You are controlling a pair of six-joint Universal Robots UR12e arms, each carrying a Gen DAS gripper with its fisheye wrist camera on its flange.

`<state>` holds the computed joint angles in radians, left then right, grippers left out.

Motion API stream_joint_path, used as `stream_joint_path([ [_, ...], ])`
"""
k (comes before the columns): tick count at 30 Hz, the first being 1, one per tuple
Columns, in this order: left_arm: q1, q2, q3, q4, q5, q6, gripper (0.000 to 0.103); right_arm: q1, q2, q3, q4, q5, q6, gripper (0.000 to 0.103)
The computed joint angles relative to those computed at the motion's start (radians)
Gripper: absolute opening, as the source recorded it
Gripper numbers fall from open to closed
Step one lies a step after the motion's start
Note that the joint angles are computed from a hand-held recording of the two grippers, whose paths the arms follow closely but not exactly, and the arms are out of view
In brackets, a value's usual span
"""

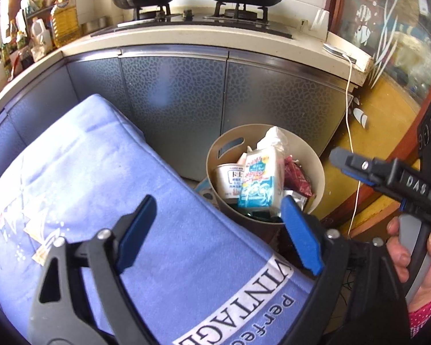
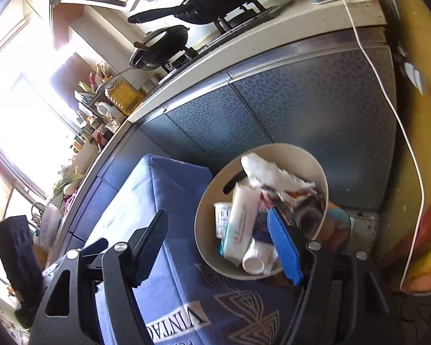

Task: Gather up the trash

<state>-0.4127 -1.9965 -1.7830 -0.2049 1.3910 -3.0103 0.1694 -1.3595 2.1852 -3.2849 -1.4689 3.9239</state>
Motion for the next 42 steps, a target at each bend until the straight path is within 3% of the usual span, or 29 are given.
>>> stream_joint_path([
  [6,-0.002,0.040,-0.055,0.057,0.008,0.029,0.097,0.038,-0.020,0.014,0.019,-0.043,0.017,0.071],
  [14,0.006,0.089,-0.109,0.070,0.006,0.046,0.097,0.083,-0.057,0.011,0.096,-0.100,0.017,0.071],
  [25,0.038,0.153,-0.210,0.173,0.034,0.038,0.097,0.121,-0.060,-0.027,0.206,-0.107,0.014,0.071],
  [42,0.087,0.196,-0.277,0.277,0.023,0.000,0.097,0.174,-0.044,-0.090,0.252,-0.168,0.019,0.071],
])
